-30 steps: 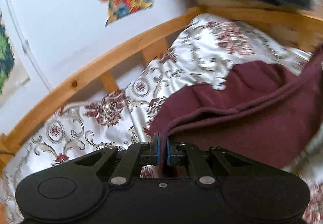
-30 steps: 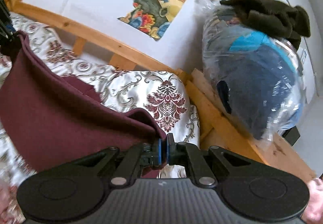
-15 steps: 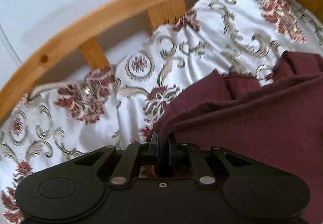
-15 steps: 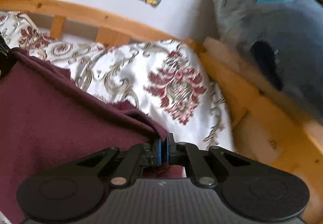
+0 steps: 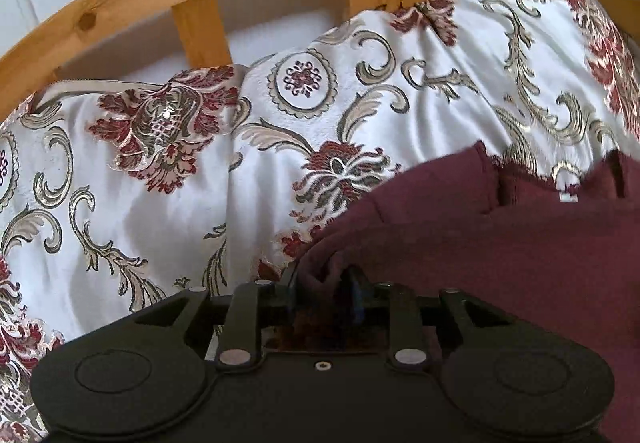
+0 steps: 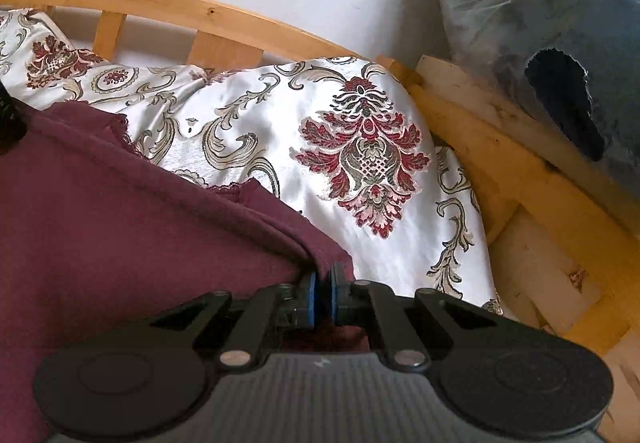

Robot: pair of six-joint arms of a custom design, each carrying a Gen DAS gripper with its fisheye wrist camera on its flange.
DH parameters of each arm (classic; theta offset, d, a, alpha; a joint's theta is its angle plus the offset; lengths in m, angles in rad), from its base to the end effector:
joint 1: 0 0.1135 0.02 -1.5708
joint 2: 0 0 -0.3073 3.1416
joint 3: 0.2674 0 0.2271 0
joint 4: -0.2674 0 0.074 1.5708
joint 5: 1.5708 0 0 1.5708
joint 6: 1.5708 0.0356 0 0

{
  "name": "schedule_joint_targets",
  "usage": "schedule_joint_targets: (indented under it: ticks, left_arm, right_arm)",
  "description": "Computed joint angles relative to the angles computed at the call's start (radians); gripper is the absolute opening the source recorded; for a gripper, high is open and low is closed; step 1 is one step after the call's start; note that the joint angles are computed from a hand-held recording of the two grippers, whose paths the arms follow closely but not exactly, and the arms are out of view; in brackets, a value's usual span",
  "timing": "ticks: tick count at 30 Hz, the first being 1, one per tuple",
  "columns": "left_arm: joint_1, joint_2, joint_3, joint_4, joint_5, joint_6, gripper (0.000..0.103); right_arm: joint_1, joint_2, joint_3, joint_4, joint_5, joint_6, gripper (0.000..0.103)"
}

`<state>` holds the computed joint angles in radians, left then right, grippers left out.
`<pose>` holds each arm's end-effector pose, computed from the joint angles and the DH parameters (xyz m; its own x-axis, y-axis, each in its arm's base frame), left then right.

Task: Fold small clothes
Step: 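Lower the hem onto the shirt and open both tools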

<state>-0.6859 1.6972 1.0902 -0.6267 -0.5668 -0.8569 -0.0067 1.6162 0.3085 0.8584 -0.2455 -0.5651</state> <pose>0.2499 -0.1798 0.2445 -0.7782 -0.1871 -0.5996 -0.2921 0.9529 0.0818 0.2467 0.0070 0.1775 -0.2531 -0.5178 -0.8172 -0.4120 0.8220 -0.3932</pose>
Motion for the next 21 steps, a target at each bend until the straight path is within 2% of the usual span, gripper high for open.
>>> schedule_joint_targets:
  ticks: [1, 2, 3, 4, 5, 6, 8, 10, 14, 17, 21]
  left_arm:
    - [-0.007, -0.001, -0.002, -0.003, -0.015, -0.001, 0.036]
    - [-0.020, 0.001, 0.004, -0.019, -0.041, -0.009, 0.050]
    - [-0.037, 0.008, 0.013, -0.043, -0.076, -0.021, 0.059]
    - [-0.056, 0.013, 0.021, -0.068, -0.110, -0.035, 0.074]
    - [-0.073, 0.011, 0.022, -0.079, -0.136, -0.047, 0.082]
    - [-0.091, 0.007, 0.020, -0.085, -0.157, -0.063, 0.084]
    - [-0.119, 0.002, 0.020, -0.097, -0.171, -0.106, 0.092]
    - [-0.152, 0.001, 0.027, -0.123, -0.181, -0.178, 0.097]
    - [-0.268, 0.008, 0.013, -0.152, -0.235, -0.311, 0.101]
    - [-0.371, 0.046, 0.018, -0.239, -0.303, -0.432, 0.102]
    - [-0.477, 0.080, -0.004, -0.320, -0.364, -0.566, 0.102]
  right_arm:
    - [-0.005, 0.005, -0.001, 0.008, -0.007, 0.009, 0.014]
    - [-0.009, 0.008, 0.000, 0.011, -0.010, 0.018, 0.025]
    - [-0.016, 0.010, 0.000, 0.011, -0.013, 0.028, 0.034]
    - [-0.026, 0.010, -0.003, 0.013, -0.019, 0.041, 0.053]
    - [-0.039, 0.007, -0.004, 0.008, -0.030, 0.051, 0.065]
    - [-0.050, 0.001, -0.008, 0.006, -0.036, 0.060, 0.069]
    - [-0.075, -0.008, -0.021, 0.010, -0.050, 0.078, 0.090]
    - [-0.112, -0.014, -0.047, 0.037, -0.096, 0.091, 0.102]
    - [-0.153, -0.021, -0.093, 0.062, -0.128, 0.037, 0.103]
    - [-0.151, 0.021, -0.148, 0.165, -0.065, -0.009, 0.103]
    - [-0.180, 0.043, -0.184, 0.230, -0.070, 0.040, 0.103]
